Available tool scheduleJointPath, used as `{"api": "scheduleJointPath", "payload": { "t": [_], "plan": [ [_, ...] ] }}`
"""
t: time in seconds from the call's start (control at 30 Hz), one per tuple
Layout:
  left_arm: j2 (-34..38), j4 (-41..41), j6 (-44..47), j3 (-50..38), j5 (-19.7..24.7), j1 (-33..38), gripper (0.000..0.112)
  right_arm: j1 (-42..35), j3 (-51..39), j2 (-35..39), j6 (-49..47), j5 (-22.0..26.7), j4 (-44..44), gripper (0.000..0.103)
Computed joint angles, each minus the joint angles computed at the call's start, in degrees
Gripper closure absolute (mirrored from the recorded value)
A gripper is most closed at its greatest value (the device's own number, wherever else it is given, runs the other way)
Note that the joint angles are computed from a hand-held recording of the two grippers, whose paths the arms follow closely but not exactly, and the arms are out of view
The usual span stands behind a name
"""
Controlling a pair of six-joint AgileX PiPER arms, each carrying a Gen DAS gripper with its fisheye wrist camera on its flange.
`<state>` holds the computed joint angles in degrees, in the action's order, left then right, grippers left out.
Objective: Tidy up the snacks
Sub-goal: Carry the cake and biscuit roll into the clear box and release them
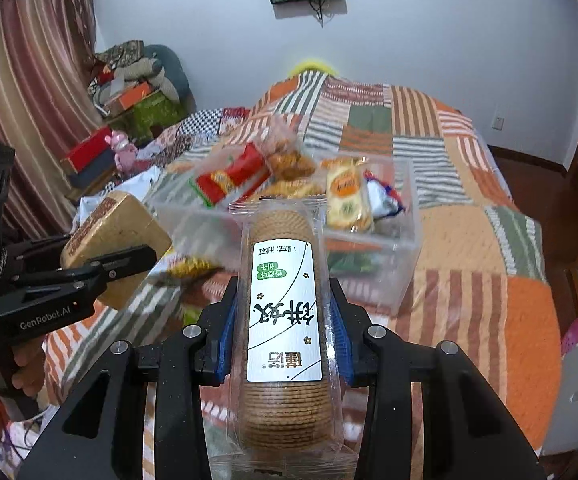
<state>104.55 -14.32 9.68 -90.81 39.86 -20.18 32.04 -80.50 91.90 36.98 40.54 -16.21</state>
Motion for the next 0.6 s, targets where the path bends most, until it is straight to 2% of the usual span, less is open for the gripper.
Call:
{"api": "scheduleJointPath", "payload": {
  "t": [0.3, 0.6],
  "plan": [
    [4.89, 4.39, -4.55, -8.90, 0.67, 0.23, 0.077, -3.11, -5.66, 4.13, -2.61, -0.77, 1.79, 0.066],
    [13.03, 8.56, -7.93, -20.52, 3.81, 0.32, 0.077, -5.38, -12.80, 10.34, -6.56, 0.66, 4.68, 0.066]
  ]
}}
